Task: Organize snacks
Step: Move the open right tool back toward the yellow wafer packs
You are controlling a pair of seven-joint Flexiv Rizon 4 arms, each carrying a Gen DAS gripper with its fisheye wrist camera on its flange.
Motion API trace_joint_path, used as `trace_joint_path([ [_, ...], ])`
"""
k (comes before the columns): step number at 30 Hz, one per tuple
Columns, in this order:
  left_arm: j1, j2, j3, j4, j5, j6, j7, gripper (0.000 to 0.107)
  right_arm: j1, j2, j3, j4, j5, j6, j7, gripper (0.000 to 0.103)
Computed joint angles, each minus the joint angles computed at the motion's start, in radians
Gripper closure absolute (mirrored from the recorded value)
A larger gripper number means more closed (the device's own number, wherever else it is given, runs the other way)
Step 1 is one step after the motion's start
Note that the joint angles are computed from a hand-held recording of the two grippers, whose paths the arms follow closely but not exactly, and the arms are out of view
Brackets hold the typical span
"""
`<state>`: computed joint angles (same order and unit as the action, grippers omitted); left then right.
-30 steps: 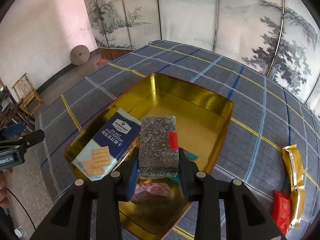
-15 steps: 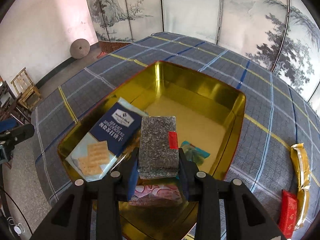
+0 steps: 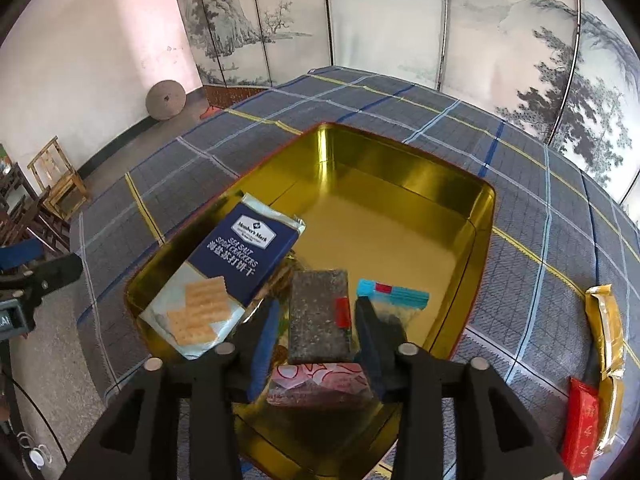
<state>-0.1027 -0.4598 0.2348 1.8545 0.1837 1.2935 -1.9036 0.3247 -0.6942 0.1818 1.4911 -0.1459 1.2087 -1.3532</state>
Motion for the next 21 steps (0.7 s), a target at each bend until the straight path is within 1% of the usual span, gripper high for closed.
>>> trace_joint_path([
  [6, -0.008, 0.004, -0.004, -0.001, 0.006, 0.0, -0.001, 0.018, -0.022, 0.021, 0.014, 0.021, 0.02, 0.019, -0.014, 0.058],
  [11, -0.021, 0.007, -0.012, -0.008, 0.013, -0.002, 0.0, 0.018, -0.046, 0.061, 0.014, 0.068, 0.037, 0.059, -0.019, 0.057],
  [14, -0.034, 0.006, -0.021, -0.018, 0.019, -0.005, 0.007, 0.018, -0.05, 0.095, -0.021, 0.117, 0.024, 0.097, 0.003, 0.057],
  [16, -0.045, 0.002, -0.028, -0.029, 0.023, -0.011, 0.012, 0.018, -0.049, 0.121, -0.061, 0.159, 0.004, 0.126, 0.033, 0.056],
  [20, -0.067, -0.004, -0.043, -0.049, 0.028, -0.014, 0.024, 0.018, -0.079, 0.159, -0.111, 0.217, -0.024, 0.148, 0.085, 0.054],
  [21, -0.074, -0.007, -0.045, -0.055, 0.029, -0.017, 0.026, 0.017, -0.085, 0.167, -0.13, 0.233, -0.036, 0.153, 0.101, 0.052],
])
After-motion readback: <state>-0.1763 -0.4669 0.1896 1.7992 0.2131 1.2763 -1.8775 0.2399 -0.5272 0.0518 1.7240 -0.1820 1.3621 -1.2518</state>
